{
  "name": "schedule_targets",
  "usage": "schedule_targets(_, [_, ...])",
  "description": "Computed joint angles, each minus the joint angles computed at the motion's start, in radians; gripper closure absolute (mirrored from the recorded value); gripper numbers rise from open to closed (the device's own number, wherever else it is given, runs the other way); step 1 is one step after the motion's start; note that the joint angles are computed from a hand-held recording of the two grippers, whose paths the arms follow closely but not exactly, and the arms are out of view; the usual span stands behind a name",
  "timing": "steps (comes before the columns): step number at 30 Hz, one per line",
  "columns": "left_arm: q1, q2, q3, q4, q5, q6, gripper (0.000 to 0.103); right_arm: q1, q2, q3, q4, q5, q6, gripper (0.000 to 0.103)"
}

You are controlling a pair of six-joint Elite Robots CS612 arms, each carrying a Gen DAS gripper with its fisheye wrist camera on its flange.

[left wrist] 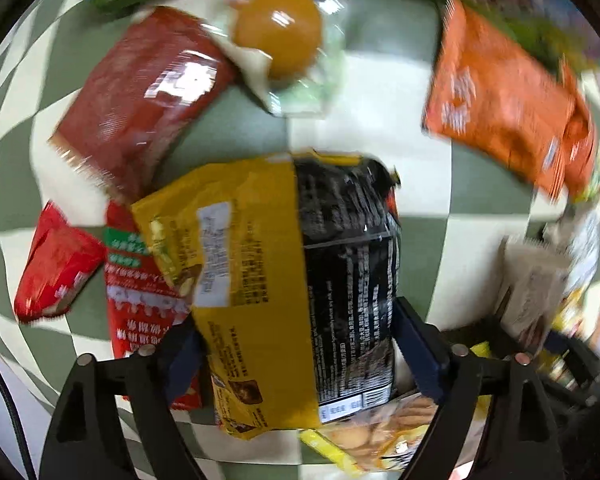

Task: Organize snacks
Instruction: 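Carry both packs into the cardboard box and open both tools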

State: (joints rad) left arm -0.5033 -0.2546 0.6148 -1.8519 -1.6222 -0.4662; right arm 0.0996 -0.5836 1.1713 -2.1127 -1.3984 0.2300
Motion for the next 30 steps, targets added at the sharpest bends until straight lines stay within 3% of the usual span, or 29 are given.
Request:
schedule_targets(3, [-0.001, -0.007, 0.031, -0.02, 0.026, 0.055, 0.012, -0.006, 0.0, 0.004, -0.005, 0.003, 0.005, 0.04])
schedule_targets(9, [-0.009, -0.053, 0.139, -0.104, 0.058, 0.048, 0.016, -0.005, 0.013, -0.013, -0.003, -0.046, -0.009, 0.04])
schedule_targets(13, [-0.007, -0.057, 0.134, -0.106, 0.091, 0.064, 0.016, 0.004, 0.009, -0.014, -0.022, -0.071, -0.009, 0.043])
schedule_targets(17, [-0.013, -0.081, 0.176, -0.147, 0.118, 0.058, 0.016, 0.002, -0.025, 0.028, -0.068, -0.065, 0.001, 0.046])
schedule_targets(20, [-0.02, -0.134, 0.267, -0.209, 0.125, 0.042, 0.016, -0.021, -0.037, 0.05, -0.104, -0.063, -0.021, 0.046])
schedule_targets(30, [-0.037, -0.283, 0.486, -0.422, 0.159, 0.023, 0.016, -0.057, -0.167, 0.192, -0.239, -0.034, -0.042, 0.046])
